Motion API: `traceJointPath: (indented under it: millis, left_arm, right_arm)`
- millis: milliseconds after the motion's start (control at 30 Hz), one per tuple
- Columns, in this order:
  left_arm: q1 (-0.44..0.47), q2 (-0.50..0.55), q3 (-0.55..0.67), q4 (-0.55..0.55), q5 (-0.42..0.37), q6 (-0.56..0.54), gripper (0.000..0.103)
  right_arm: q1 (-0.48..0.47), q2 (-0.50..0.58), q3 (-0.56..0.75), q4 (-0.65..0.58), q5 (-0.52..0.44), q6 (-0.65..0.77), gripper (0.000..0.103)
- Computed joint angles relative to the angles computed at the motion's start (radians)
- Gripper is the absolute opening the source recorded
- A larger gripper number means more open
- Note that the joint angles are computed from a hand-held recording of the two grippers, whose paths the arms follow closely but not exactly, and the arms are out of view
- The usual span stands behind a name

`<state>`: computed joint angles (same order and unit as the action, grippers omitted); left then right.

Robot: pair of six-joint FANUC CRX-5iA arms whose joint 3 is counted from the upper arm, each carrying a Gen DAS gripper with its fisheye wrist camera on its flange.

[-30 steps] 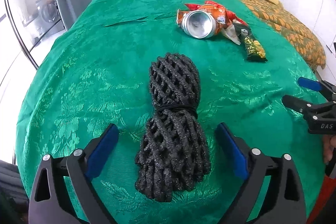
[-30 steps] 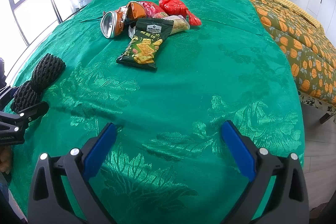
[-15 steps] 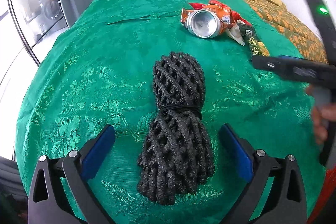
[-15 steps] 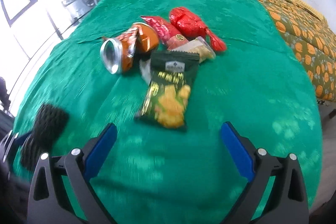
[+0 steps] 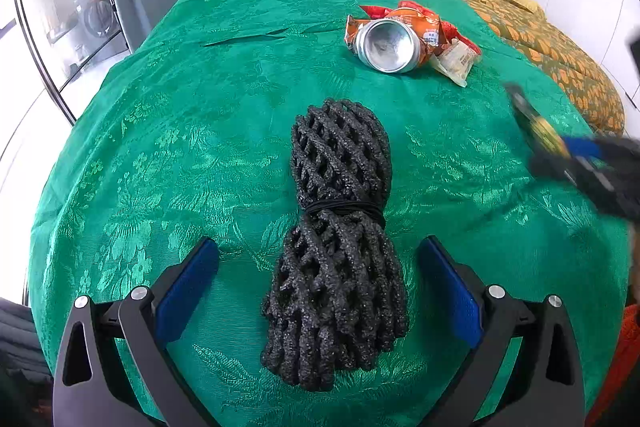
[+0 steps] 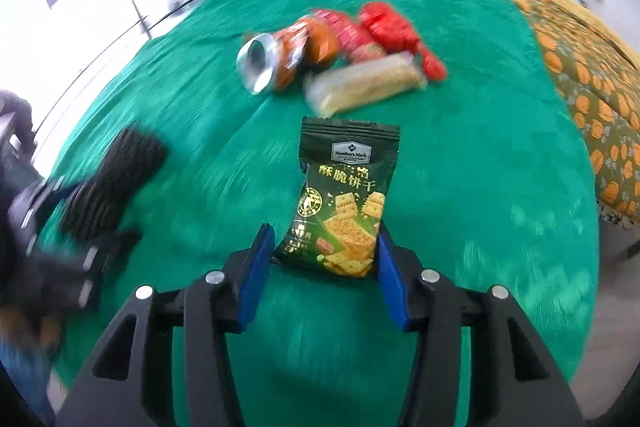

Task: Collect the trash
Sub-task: 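Lift the black mesh net with the left tool while the right tool grasps the green cracker bag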

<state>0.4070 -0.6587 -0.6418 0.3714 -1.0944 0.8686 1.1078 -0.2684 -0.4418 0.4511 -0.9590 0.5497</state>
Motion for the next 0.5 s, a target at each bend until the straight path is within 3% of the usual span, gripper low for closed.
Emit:
traceJointPath:
  millis: [100, 267, 333, 433, 500]
  left_arm:
    - [0.003, -0.001, -0.001, 0.001, -0.001, -0.003, 0.098]
    - [0.004, 0.000, -0.001, 0.002, -0.001, -0.004, 0.098]
    - [0.004, 0.000, 0.000, 0.002, -0.001, -0.004, 0.098]
    - [0.003, 0.000, 0.000, 0.002, -0.001, -0.003, 0.098]
    - [0.006, 0.000, -0.001, 0.006, -0.003, -0.006, 0.098]
  right_arm:
    - [0.088, -0.073, -0.025, -0.039, -0.068, 0.032, 0.049]
    - [0.227, -0.116, -0.103, 0.046, -0.152, -0.075, 0.049]
    - [0.264, -0.133, -0.148, 0.103, -0.149, -0.156, 0.052]
    - [0.274, -0.162, -0.194, 0.142, -0.116, -0.243, 0.067]
    - [0.286, -0.185, -0.223, 0.165, -0.099, -0.297, 0.069]
